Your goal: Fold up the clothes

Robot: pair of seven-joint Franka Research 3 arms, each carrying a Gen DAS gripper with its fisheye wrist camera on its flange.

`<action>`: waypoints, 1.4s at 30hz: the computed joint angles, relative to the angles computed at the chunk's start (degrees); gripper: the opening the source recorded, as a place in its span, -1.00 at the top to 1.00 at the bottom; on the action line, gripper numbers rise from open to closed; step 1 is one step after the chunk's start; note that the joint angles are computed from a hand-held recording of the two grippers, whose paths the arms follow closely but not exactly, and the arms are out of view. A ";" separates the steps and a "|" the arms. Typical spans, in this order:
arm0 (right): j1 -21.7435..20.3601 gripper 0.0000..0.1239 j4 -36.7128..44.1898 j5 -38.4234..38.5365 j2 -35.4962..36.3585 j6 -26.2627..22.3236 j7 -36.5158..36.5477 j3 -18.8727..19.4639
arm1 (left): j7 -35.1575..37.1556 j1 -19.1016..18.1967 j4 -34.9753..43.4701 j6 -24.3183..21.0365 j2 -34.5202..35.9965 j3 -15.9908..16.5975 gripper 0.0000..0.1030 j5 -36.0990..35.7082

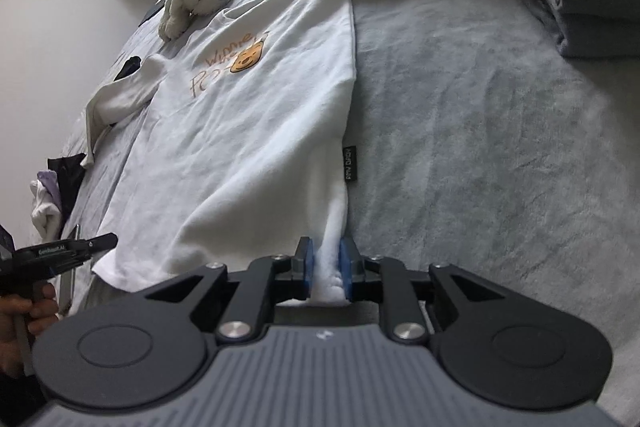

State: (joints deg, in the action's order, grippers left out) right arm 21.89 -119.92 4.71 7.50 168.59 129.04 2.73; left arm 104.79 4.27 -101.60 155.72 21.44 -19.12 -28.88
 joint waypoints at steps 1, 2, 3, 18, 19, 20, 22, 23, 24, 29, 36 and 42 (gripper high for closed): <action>0.50 0.67 0.54 -1.71 0.31 -0.56 0.62 -0.42 | 0.17 -0.14 -0.03 0.11 -0.04 0.07 0.85 0.42; 0.97 0.71 1.11 -3.39 0.64 -1.15 1.21 -0.79 | 0.29 -0.20 -0.05 0.18 -0.08 0.09 0.85 0.67; 1.41 0.78 1.46 -5.17 0.80 -1.66 1.96 -1.25 | 0.27 -0.27 -0.11 0.23 -0.17 0.13 0.86 0.89; -0.31 0.91 -4.26 -15.79 -7.28 1.11 14.70 0.57 | 11.87 1.04 -2.58 -4.23 -6.45 0.61 0.92 -11.33; -0.90 0.91 -4.27 -17.03 -7.75 0.43 15.65 0.95 | 12.18 0.79 -2.92 -4.86 -6.85 1.05 0.92 -11.87; -1.48 0.91 -4.27 -18.18 -8.21 -0.25 16.52 1.34 | 12.31 0.45 -3.22 -5.30 -7.19 1.59 0.92 -12.04; -2.24 0.91 -4.37 -16.52 -8.59 -0.59 15.81 2.10 | 12.24 -0.37 -3.98 -5.51 -7.87 2.70 0.92 -11.49; -2.35 0.91 -4.44 -14.81 -8.68 -0.67 14.35 2.47 | 12.56 -0.54 -4.37 -5.54 -8.22 3.10 0.92 -11.52; -2.38 0.91 -4.50 -13.06 -8.77 -0.77 12.85 2.78 | 12.57 -0.81 -4.73 -5.44 -8.52 3.53 0.92 -11.26; -2.29 0.91 -3.14 -9.99 -7.09 -4.96 9.77 3.52 | 10.09 -2.24 -4.55 -6.37 -7.63 5.40 0.91 -6.75; -1.41 0.83 1.07 -8.16 -3.28 -10.55 8.00 2.38 | 4.90 -1.44 -3.08 -7.16 -5.94 5.49 0.76 -2.55; -0.54 0.80 1.43 -15.95 -3.87 -11.10 14.41 0.68 | 1.27 -1.56 -3.07 -2.52 -6.37 5.79 0.54 0.76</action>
State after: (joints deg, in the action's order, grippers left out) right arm 21.35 -118.49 -11.23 3.63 157.49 143.45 3.41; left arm 106.06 2.71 -104.67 153.20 15.07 -13.33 -28.11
